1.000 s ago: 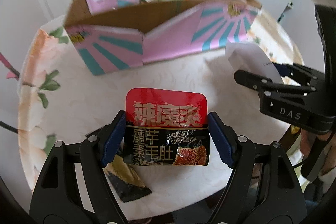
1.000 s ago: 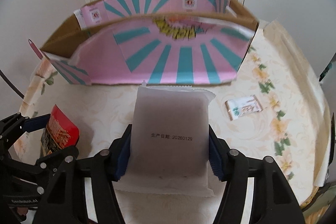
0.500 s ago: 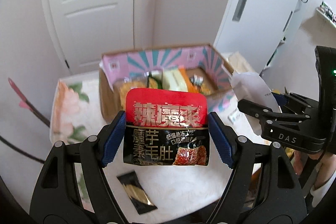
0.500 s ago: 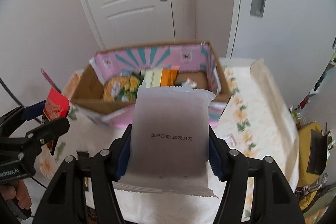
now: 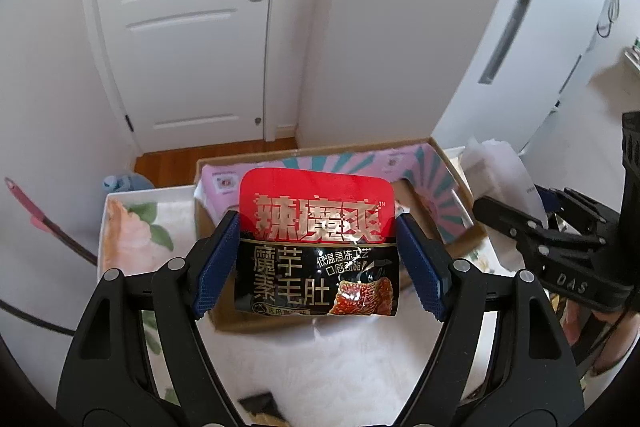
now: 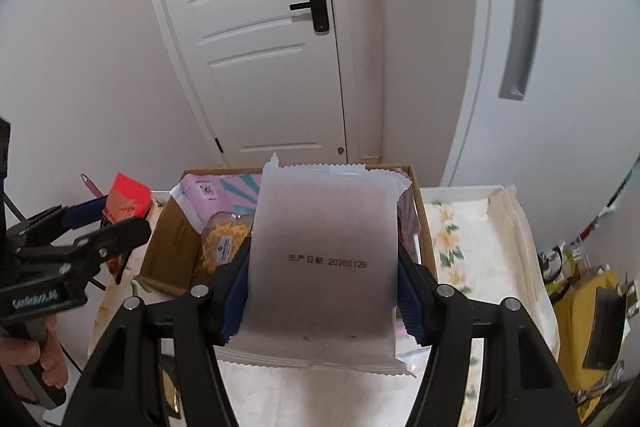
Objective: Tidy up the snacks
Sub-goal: 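Carry both packs into the pink box and open both grippers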
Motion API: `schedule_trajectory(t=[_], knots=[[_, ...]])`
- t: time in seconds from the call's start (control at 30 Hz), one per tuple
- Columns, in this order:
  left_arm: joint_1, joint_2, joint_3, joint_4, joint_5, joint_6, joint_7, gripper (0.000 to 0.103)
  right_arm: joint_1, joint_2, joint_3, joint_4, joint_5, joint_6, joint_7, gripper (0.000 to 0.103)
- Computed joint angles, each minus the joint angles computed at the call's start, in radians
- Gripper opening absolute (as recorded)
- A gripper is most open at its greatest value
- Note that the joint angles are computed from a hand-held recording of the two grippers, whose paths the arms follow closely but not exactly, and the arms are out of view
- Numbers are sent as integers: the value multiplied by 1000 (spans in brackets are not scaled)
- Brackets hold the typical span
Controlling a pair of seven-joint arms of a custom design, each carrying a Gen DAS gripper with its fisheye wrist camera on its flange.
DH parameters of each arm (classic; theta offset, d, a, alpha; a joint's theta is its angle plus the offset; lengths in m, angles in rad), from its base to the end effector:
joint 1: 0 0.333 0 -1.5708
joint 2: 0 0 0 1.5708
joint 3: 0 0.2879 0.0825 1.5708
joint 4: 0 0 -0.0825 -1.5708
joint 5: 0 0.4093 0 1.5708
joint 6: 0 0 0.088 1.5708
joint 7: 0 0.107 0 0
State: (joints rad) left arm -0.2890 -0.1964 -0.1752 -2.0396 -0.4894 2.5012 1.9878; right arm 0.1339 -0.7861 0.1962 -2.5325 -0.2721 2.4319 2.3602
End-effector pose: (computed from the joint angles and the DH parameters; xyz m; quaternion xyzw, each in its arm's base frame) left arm 0.5143 -0.2608 0.5675 -0.4372 0.8223 -0.3543 0.0845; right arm 0.3862 0.1420 0.5714 -0.5433 0.7533 -0.2571 0.2669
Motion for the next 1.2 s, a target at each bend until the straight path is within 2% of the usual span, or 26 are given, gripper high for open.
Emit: schedule_trajectory(t=[0.2,0.43,0.47,0.5,0.53,0.57,0.6,0.77,0.87,1.07,1.17,1.2], knots=[[12,147,-43,116,147,-13,-99,75,-11,62,-52,11,12,46,-61,59],[18,234,-64,171,258,-55,-185,75,-14,116,-94,6,58,73,-140,59],[18,240,-66,173,278,-57,-196,75,-16,121,-96,5,64,74,-148,59],[18,245,-68,176,290,-57,-197,80,-19,124,-97,3,68,74,-153,59],[18,245,-69,171,306,-51,-198,85,-20,126,-99,0,75,74,-158,59],[16,243,-70,165,335,-43,-211,100,-20,128,-103,-2,83,73,-165,59],[13,237,-71,155,365,-29,-224,103,-21,128,-104,-5,88,74,-169,59],[14,191,-70,91,390,-2,-220,103,-23,128,-116,-20,117,72,-191,59],[20,164,-63,63,357,-9,-220,103,-15,136,-127,-23,142,69,-214,59],[30,117,-52,30,356,2,-234,102,-16,193,-134,-1,174,54,-240,59],[33,92,-46,11,352,5,-238,103,-17,223,-140,17,185,44,-249,60],[34,87,-44,10,349,1,-238,103,-26,221,-132,15,174,57,-238,63]])
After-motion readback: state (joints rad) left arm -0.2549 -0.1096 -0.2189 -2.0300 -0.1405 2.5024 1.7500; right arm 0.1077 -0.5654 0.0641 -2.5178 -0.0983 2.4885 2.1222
